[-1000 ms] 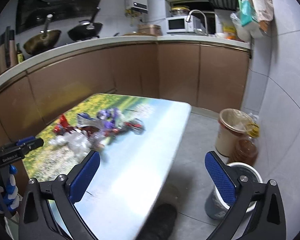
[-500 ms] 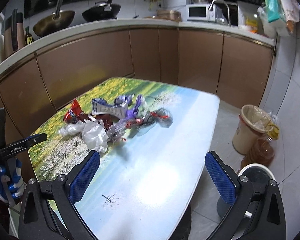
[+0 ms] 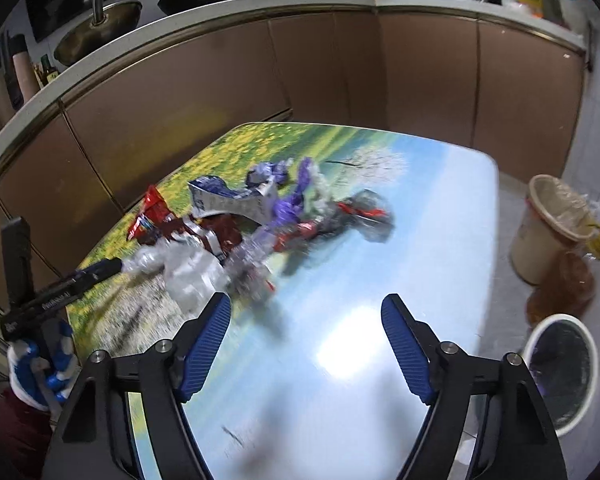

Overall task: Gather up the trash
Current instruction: 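Grasp the clear plastic wrapper with the left tool while the right tool grasps the red-tied plastic bag, then carry both wrappers to the floor bin and open both tools over it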

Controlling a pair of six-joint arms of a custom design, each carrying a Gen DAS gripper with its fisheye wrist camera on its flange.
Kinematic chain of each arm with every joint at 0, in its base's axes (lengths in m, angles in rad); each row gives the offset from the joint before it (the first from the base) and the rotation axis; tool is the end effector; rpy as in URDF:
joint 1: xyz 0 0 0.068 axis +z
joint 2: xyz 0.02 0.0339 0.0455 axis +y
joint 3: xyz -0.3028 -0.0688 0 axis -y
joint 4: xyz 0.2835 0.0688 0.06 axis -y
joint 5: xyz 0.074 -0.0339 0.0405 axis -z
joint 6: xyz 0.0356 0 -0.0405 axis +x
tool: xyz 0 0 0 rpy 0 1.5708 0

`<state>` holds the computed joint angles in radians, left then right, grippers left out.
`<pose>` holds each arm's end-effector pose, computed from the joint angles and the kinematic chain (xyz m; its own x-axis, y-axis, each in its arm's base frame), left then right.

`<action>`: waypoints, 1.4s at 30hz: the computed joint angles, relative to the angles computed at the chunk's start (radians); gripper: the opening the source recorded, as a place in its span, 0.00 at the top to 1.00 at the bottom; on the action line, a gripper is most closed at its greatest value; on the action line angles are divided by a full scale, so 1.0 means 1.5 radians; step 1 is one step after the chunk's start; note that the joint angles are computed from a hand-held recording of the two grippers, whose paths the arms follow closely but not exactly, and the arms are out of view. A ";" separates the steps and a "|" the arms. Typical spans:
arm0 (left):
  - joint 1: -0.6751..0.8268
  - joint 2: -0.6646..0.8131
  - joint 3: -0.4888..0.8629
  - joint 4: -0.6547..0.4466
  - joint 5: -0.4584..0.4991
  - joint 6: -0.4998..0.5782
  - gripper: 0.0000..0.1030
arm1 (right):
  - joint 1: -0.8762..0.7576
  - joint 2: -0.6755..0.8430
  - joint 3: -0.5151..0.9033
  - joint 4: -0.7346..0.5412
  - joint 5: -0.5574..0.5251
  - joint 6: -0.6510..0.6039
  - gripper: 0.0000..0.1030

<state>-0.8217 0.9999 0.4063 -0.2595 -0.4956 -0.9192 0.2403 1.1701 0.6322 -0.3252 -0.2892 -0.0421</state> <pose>0.1446 -0.1307 0.1801 -0.6540 -0.3239 -0.6837 -0.1464 0.9408 -0.3056 0.2369 0.0685 0.2164 -0.7202 -0.2180 -0.6586 -0.4389 0.8784 0.1891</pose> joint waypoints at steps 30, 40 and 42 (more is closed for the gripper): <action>0.061 0.105 0.001 0.118 0.132 0.041 0.68 | -0.002 0.403 0.223 0.102 0.068 -0.066 0.77; -0.102 0.000 0.057 -0.100 -0.040 -0.089 0.69 | -0.056 0.233 0.135 0.089 -0.006 -0.074 0.82; -0.143 -0.008 0.080 -0.148 -0.077 -0.120 0.69 | -0.073 0.188 0.117 0.078 -0.029 -0.078 0.82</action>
